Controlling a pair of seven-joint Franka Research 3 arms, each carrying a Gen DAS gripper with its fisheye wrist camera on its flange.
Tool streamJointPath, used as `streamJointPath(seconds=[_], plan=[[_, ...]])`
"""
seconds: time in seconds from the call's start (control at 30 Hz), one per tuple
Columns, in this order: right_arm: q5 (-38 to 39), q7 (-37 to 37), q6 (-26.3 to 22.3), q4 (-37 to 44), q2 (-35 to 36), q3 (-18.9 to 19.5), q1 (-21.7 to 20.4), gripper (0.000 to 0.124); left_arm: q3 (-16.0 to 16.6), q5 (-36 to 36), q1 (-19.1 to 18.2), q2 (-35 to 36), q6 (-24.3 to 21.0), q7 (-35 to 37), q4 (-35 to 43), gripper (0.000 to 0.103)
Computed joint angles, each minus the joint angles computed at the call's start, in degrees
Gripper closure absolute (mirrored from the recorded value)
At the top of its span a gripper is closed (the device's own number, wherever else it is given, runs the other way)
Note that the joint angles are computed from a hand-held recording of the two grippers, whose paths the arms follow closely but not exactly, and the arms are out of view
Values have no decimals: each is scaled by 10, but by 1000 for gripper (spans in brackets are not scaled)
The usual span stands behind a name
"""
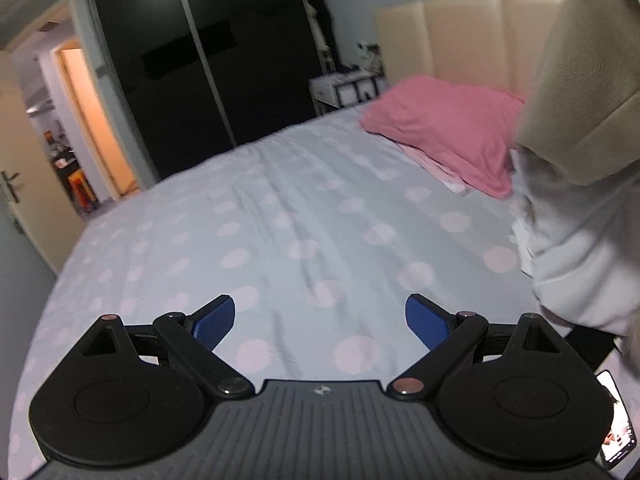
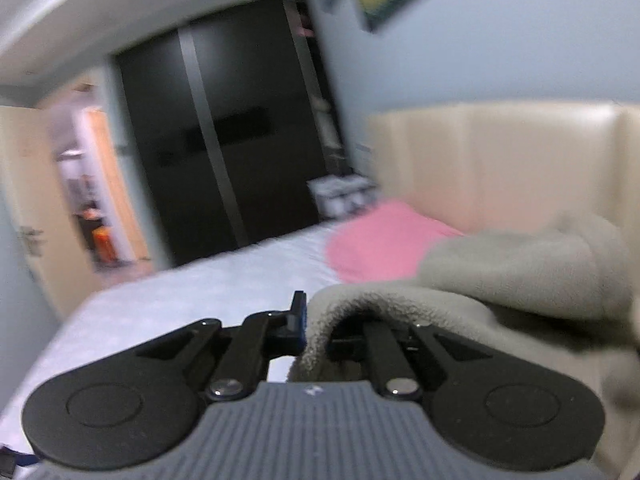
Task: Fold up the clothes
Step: 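Lift the olive hoodie off the pile with the right tool and spread it onto the bed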
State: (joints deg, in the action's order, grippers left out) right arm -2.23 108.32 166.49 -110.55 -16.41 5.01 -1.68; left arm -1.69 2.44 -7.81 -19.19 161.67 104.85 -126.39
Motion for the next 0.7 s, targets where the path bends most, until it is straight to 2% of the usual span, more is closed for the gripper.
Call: streamJointPath(seconds=[0.13, 0.27, 0.33, 0.43, 0.6, 0.63, 0.7], plan=[[22, -71, -25, 101, 51, 20, 79, 114, 24, -1, 17, -31, -6, 9, -8, 9], [103, -155, -54, 183, 111, 23, 165, 114, 39, 14, 45, -61, -9, 15, -19, 9], [141, -198, -79, 215, 141, 30, 200, 114, 48, 18, 55, -74, -15, 17, -25, 9], [132, -187, -156, 266, 198, 39, 232, 113, 57, 28, 77, -91, -27, 17, -36, 9], [107, -111, -316, 326, 283, 28, 270, 80, 64, 43, 108, -97, -46, 7, -58, 9], [107, -106, -325, 317, 286, 26, 274, 78, 66, 42, 109, -96, -51, 8, -62, 9], [122, -113, -304, 272, 275, 25, 274, 70, 74, 34, 103, -100, -56, 20, -75, 9]])
